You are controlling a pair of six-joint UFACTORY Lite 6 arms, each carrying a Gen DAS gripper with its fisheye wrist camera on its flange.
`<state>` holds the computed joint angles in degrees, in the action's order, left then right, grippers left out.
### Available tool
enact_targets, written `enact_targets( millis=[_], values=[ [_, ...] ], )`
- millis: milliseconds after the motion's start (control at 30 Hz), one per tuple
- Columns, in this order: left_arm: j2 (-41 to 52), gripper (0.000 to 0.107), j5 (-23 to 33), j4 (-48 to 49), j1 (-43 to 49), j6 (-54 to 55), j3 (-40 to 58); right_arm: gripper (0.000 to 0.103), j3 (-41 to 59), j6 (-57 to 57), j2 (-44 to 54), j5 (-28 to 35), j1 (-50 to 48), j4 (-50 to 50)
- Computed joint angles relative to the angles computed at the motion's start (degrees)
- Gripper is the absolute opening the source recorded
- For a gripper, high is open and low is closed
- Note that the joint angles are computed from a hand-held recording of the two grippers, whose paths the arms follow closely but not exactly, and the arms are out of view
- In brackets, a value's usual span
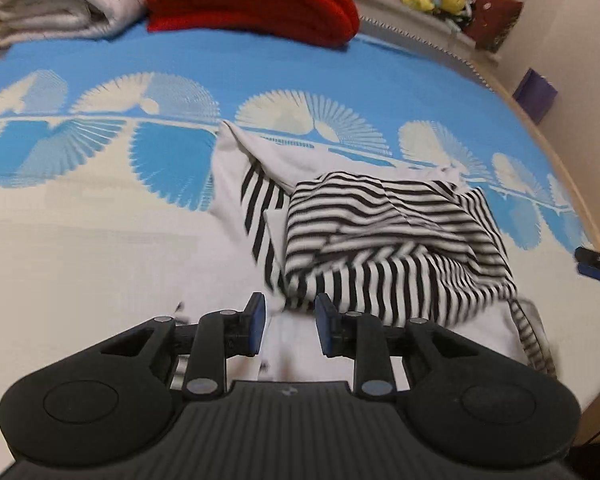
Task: Fold small clothes
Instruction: 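Move both tools over the shirt toward its striped hem, then close both tools on the striped hem of the shirt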
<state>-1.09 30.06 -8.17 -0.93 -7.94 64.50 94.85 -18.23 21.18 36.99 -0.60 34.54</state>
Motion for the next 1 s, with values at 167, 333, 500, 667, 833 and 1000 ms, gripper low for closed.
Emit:
enact_targets(
  millis=[167, 333, 500, 667, 833, 1000],
  values=[
    [-23.31, 0.030, 3.04, -2.10, 0.34, -1.06, -19.53, 0.042, -22.02, -15.10, -20.69, 2.45, -10.58, 9.83],
    [-42.49, 0.030, 6.47, -7.43, 1.05, -4.30, -35.65, 0.036, -41.14, -25.40, -33.92, 8.13, -22.13, 14.86],
    [-50.50, 0.030, 9.80, -4.75, 1.06, -13.49, -42.51, 0.037, -51.57, -26.32, -37.55, 8.07, -26.69, 11.56],
    [-51.39, 0.049, 11.77, -6.04, 3.13, -14.33, -43.87, 0.042, -55.77, -23.53, -37.44, 4.90, -25.78, 9.34],
    [-50.03, 0.062, 12.17, -3.61, 1.88, -17.11, -45.61, 0.048, -58.06, -21.14, -36.78, 2.58, -24.90, 6.76],
    [-47.73, 0.069, 10.74, -3.61, 1.76, -17.89, -46.24, 0.052, -58.68, -20.72, -35.42, 1.47, -24.05, 5.24]
  ],
)
